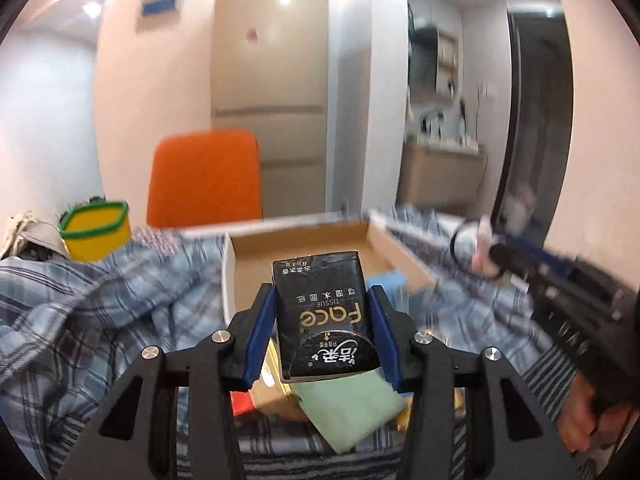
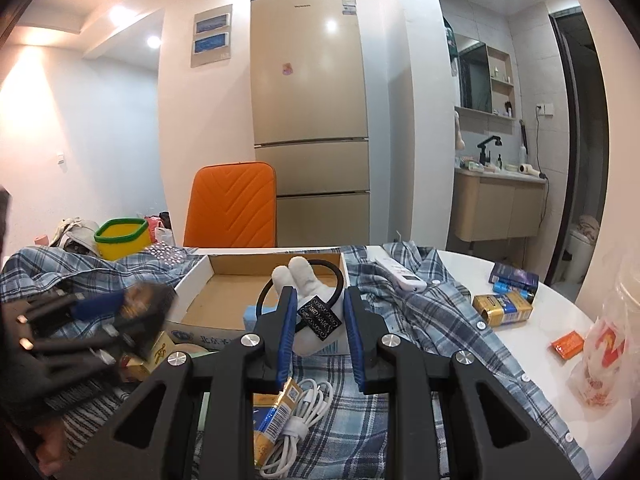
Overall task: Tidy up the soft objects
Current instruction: 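Release tissue pack into box with left tool while right tool carries earphone case over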
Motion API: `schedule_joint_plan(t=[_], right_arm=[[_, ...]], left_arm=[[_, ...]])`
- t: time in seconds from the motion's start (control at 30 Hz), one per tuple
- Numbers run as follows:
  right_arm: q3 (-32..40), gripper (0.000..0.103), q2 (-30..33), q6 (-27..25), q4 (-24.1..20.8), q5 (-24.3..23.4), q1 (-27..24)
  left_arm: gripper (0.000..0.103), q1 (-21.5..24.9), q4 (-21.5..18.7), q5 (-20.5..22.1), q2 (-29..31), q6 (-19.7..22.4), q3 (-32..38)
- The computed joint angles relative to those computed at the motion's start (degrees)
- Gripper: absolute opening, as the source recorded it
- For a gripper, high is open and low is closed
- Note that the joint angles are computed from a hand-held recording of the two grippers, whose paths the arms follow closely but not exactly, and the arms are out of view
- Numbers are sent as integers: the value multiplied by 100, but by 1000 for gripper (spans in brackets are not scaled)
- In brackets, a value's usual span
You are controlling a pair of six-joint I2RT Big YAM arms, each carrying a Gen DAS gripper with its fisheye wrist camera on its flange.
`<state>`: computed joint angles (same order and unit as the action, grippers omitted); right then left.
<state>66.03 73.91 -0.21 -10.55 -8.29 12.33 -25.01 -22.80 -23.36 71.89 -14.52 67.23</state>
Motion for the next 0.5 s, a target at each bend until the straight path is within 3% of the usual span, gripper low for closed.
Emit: schedule_joint_plan(t=[0.37, 0.5], right_arm=[[344, 26, -133, -69, -8, -63, 96], [805, 26, 26, 36, -58, -38, 163]], left_arm=[[45, -137, 1097, -614, -291, 941, -21], [45, 62, 1320, -237, -236, 934, 247]])
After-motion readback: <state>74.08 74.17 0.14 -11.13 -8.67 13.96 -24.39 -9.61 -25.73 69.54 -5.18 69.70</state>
